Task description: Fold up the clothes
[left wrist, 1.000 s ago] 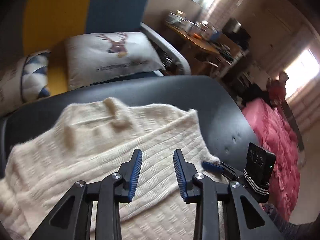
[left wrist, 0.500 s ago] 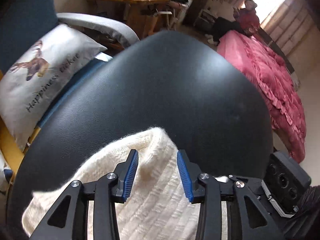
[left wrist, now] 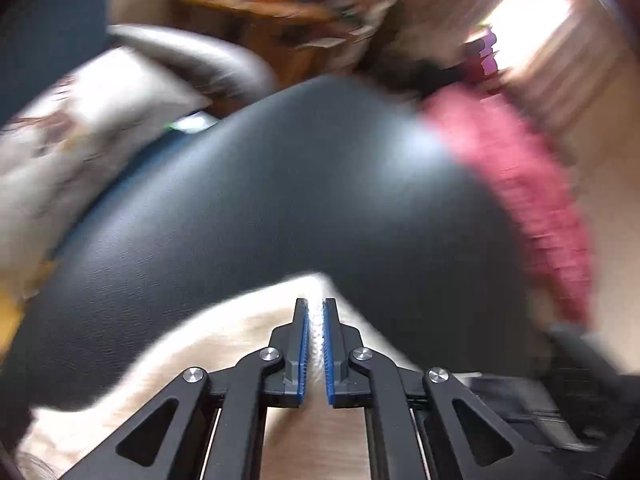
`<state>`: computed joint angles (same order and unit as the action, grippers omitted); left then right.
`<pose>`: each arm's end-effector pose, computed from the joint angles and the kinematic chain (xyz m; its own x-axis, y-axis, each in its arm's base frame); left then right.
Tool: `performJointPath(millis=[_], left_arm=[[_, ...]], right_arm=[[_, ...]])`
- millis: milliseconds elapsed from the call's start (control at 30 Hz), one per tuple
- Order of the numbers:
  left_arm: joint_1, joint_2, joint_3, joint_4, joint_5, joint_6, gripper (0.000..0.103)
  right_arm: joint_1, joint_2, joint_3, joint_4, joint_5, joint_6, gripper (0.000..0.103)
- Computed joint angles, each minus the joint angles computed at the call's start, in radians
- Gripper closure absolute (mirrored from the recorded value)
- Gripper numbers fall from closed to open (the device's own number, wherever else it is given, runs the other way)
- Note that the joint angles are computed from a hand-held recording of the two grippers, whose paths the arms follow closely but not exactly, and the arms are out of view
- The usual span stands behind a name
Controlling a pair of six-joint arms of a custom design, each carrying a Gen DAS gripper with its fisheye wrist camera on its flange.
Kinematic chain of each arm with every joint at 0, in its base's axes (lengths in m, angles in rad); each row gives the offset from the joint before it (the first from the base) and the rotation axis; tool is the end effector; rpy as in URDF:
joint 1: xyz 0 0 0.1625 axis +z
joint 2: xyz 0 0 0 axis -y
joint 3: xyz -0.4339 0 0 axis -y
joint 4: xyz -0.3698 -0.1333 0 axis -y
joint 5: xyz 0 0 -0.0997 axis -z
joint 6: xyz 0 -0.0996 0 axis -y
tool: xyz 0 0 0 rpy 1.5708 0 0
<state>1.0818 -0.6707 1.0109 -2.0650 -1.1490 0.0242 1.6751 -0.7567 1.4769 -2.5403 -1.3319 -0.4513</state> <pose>-0.2226 -0.7889 0.2343 -0.8235 0.3941 -0.4081 0.4842 0.8631 -0.1436 0.2303 -0.6937 0.1473 -0.8201 -0.5636 -0.0987 -0.5096 0.7979 -0.3220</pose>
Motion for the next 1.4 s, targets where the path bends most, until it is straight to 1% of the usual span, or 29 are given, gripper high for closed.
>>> performJointPath(millis=[33,67,167,200,233,267,333,400,533,600,633,733,833,900,1000,1033,1067,1100,1133,1233,1267,1333,1400], left_arm=[[-0.002,0.005,0.012,-0.009,0.056,-0.002,0.095],[-0.005,0.005,0.027,-0.022,0.093,-0.005,0.095],[-0.027,-0.013,0.092,-0.090,0.161,0.027,0.094],[-0.031,-0.019,0.101,-0.094,0.173,0.011,0.091],[-0.035,-0.027,0.109,-0.098,0.182,-0.012,0.085],[-0.041,-0.039,0.122,-0.113,0.196,-0.040,0.083],[-0.058,-0.091,0.203,-0.216,0.233,-0.077,0.084],[-0.067,-0.159,0.298,-0.305,0.229,-0.132,0.083],[-0.092,-0.302,0.517,-0.433,0.274,-0.267,0.083],[-0.105,-0.380,0.631,-0.490,0.291,-0.332,0.083],[-0.113,-0.414,0.682,-0.513,0.308,-0.361,0.083],[-0.128,-0.509,0.816,-0.540,0.362,-0.443,0.083],[-0.133,-0.587,0.914,-0.529,0.413,-0.529,0.083],[-0.137,-0.636,0.967,-0.507,0.451,-0.586,0.083],[-0.125,-0.684,1.021,-0.469,0.496,-0.670,0.083],[-0.118,-0.697,1.036,-0.458,0.509,-0.696,0.086],[-0.112,-0.712,1.059,-0.488,0.507,-0.700,0.086],[-0.106,-0.726,1.086,-0.556,0.483,-0.680,0.086],[-0.103,-0.738,1.099,-0.582,0.468,-0.679,0.086],[-0.105,-0.751,1.109,-0.602,0.456,-0.699,0.086],[-0.110,-0.759,1.109,-0.599,0.452,-0.716,0.086],[-0.123,-0.777,1.113,-0.596,0.447,-0.749,0.081],[-0.157,-0.813,1.136,-0.605,0.473,-0.782,0.080]], right_arm=[[0.002,0.000,0.001,-0.002,-0.005,-0.001,0.000],[0.004,0.000,0.001,-0.003,-0.010,-0.002,0.000],[0.004,-0.001,0.004,-0.006,-0.014,-0.004,0.000],[0.004,-0.002,0.004,-0.007,-0.017,-0.005,0.000],[0.005,-0.002,0.005,-0.008,-0.020,-0.007,0.000],[0.006,-0.002,0.006,-0.010,-0.023,-0.008,0.000],[0.006,-0.003,0.006,-0.009,-0.026,-0.009,0.000],[0.005,-0.002,0.004,-0.007,-0.024,-0.007,0.000],[0.009,-0.002,-0.002,0.002,-0.036,-0.009,0.000],[0.020,-0.008,-0.001,0.005,-0.066,-0.022,0.000],[0.031,-0.012,-0.001,0.000,-0.094,-0.036,0.000],[0.068,-0.012,-0.021,-0.024,-0.134,-0.127,0.000],[0.105,0.045,-0.117,0.000,-0.182,-0.190,0.000],[0.123,0.105,-0.211,0.054,-0.216,-0.190,0.000],[0.151,0.211,-0.354,0.095,-0.337,-0.203,0.000],[0.159,0.252,-0.407,0.115,-0.414,-0.188,0.000],[0.165,0.293,-0.456,0.128,-0.489,-0.172,0.000],[0.163,0.309,-0.463,0.101,-0.522,-0.183,0.000],[0.158,0.320,-0.457,0.056,-0.544,-0.201,0.000],[0.169,0.318,-0.427,0.004,-0.593,-0.235,0.000],[0.169,0.317,-0.427,0.006,-0.593,-0.233,0.000],[0.169,0.317,-0.439,0.029,-0.596,-0.226,0.000],[0.177,0.317,-0.451,0.056,-0.614,-0.222,0.000]])
